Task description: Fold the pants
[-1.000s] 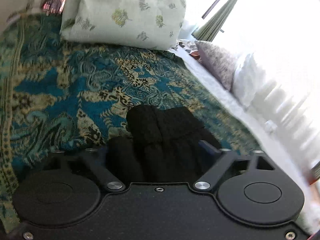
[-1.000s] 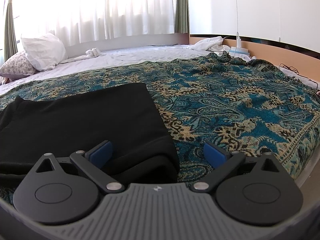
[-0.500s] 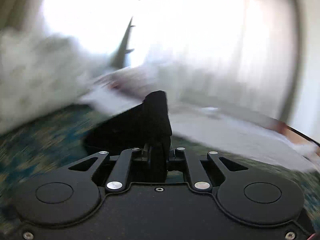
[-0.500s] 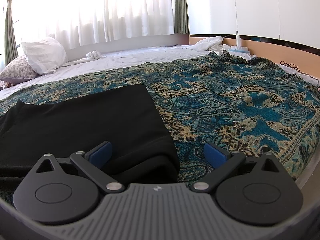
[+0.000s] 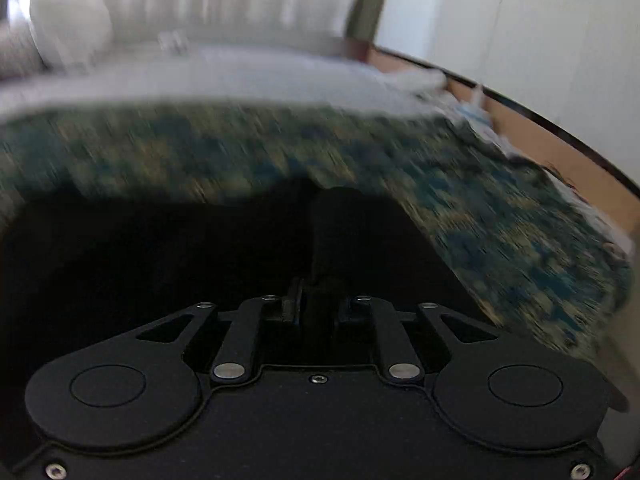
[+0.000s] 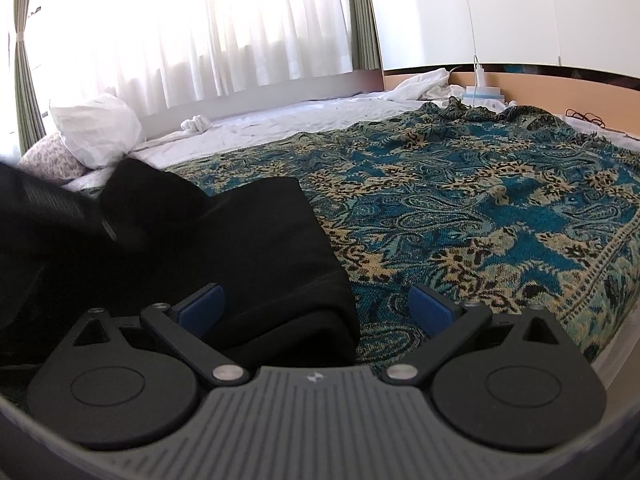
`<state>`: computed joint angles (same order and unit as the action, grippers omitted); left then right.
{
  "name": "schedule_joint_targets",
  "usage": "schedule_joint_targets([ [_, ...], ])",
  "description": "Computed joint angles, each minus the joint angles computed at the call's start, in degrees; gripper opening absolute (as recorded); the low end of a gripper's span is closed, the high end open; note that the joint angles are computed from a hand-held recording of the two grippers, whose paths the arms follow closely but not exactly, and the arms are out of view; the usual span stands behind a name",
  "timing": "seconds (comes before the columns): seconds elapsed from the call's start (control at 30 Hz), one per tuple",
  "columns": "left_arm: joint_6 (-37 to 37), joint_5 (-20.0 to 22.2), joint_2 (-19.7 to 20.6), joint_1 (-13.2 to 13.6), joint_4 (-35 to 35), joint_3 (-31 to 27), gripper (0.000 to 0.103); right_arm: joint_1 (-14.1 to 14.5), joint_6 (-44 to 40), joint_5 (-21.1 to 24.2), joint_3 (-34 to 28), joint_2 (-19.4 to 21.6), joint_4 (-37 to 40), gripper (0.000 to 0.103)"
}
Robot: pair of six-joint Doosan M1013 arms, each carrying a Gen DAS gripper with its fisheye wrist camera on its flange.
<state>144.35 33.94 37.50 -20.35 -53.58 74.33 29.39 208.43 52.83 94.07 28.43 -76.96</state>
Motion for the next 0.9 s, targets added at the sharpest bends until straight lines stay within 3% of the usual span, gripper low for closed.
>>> schedule_joint_targets([
  [0.07,3.71,-0.04,-0.54,0.26,-1.73,1.09,0.021,0.04,1.46,-0.08,0.25,-0.06,-0.86,0.103],
  [0.13,6.73,0.34,-1.61,0.52,-3.01,1.98,0.049,0.13,3.56,-0.21,0.77,-0.26,-2.12,0.103],
  [0.17,8.92,0.72,-2.28,0.95,-4.85,2.8,0.054,0.16,4.9,-0.37,1.12,-0.44,-2.93,0.103],
  [0.33,19.17,2.95,-6.32,4.49,-14.34,7.34,0.061,1.39,9.71,3.6,1.61,-0.92,-4.05,0.103],
  [0.43,26.64,-3.56,-8.65,5.94,-22.09,11.07,0.061,2.98,8.82,9.59,0.4,-0.24,-4.68,0.103],
  [0.53,38.91,-14.5,-9.89,5.88,-34.73,14.24,0.053,4.18,6.64,12.11,-0.81,0.3,-7.66,0.103],
  [0.63,46.29,-22.17,-9.95,5.53,-41.54,15.26,0.049,4.29,2.26,8.28,-2.44,0.51,-8.54,0.101],
  [0.67,46.6,-23.61,-9.94,5.49,-41.87,15.46,0.049,4.16,0.86,6.33,-3.0,0.59,-8.04,0.094],
  [0.8,44.17,-25.08,-9.96,6.03,-39.6,16.35,0.049,3.45,-6.73,-2.61,-5.64,1.12,-1.66,0.078],
  [0.87,45.78,-25.5,-9.94,6.18,-40.67,16.69,0.049,3.2,-10.28,-4.53,-6.88,1.62,1.97,0.063],
  [0.9,46.6,-25.47,-9.8,6.32,-41.23,16.77,0.049,2.89,-12.35,-5.2,-7.66,1.93,4.48,0.06],
])
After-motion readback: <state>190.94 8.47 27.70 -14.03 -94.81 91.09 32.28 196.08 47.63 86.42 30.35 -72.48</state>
